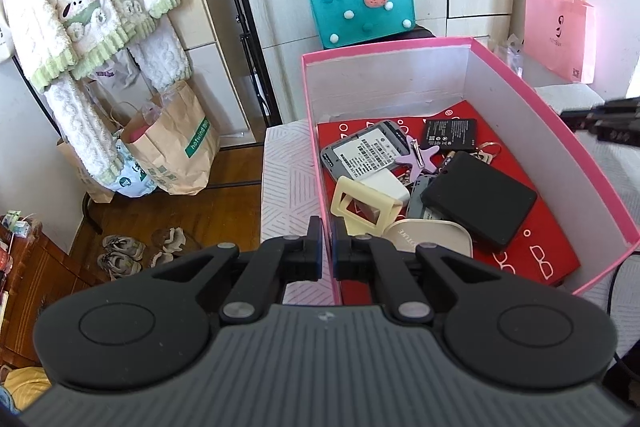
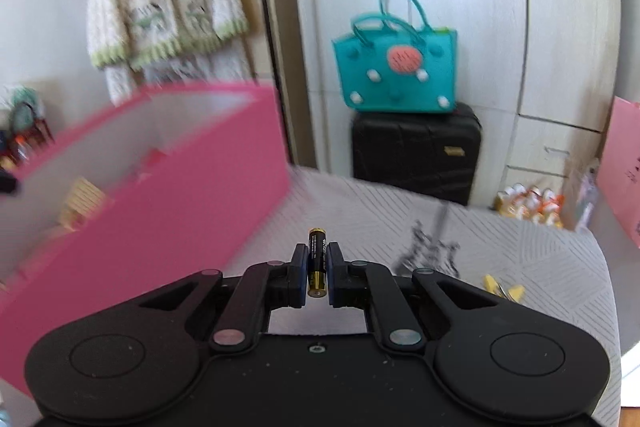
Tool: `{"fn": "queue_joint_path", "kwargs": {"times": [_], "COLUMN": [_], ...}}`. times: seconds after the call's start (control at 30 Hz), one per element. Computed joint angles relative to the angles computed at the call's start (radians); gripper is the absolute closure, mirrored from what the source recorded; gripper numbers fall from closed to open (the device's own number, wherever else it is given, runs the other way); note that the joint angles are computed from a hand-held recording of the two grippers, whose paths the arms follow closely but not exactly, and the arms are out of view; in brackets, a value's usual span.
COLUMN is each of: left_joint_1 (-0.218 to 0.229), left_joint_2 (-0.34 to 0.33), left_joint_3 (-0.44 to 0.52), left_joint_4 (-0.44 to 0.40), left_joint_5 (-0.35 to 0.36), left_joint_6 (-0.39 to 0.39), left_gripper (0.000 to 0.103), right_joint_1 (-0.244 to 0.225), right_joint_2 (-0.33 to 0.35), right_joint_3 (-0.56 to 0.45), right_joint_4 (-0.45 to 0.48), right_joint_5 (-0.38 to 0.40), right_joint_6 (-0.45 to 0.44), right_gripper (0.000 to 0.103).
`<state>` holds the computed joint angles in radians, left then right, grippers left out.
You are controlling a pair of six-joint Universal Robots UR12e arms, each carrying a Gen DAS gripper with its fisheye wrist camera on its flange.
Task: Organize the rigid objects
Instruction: 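Carry the second battery into the box and release it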
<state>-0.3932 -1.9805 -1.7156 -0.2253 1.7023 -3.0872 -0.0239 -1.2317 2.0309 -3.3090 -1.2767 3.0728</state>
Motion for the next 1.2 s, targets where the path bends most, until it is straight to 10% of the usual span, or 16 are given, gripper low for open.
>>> {"fn": "queue_joint_path", "kwargs": {"times": [0.17,0.27,0.53,0.83,1.03,1.2], "left_joint_1": [0.006,0.008,0.004,0.003,0.006,0.008], "left_joint_2": [0.002,0.002,-0.002,-0.003,-0.001,-0.001], "left_joint_3": [0.001,0.002,-0.004,-0.004,-0.007,-0.006], "left_joint_4": [-0.005,-0.007,0.020,0.024,0.029,0.026], "left_joint_5": [-0.019,-0.026,-0.016,-0.019,-0.027,-0.028], "left_joint_6": [-0.002,-0.002,0.001,-0.002,-0.010,-0.015], "left_gripper": [0.099,0.099,0.099,0.099,0.099,0.099], "right_joint_1": [-0.039,-0.016,0.069,0.135,0.156,0.157], "right_joint_2": [-0.042,-0.051,0.013,0.127,0.159,0.137], "right_joint_3": [-0.020,-0.054,-0.229,-0.419,-0.486,-0.443], "right_joint_4": [0.087,0.164,0.460,0.677,0.765,0.643], "right_joint_5": [0.359,0.447,0.450,0.277,0.204,0.147], "right_joint_6": [0.153,0.108,-0.051,-0.144,-0.200,-0.181], "right_gripper": [0.092,0.092,0.092,0.091,0.090,0.082]}}
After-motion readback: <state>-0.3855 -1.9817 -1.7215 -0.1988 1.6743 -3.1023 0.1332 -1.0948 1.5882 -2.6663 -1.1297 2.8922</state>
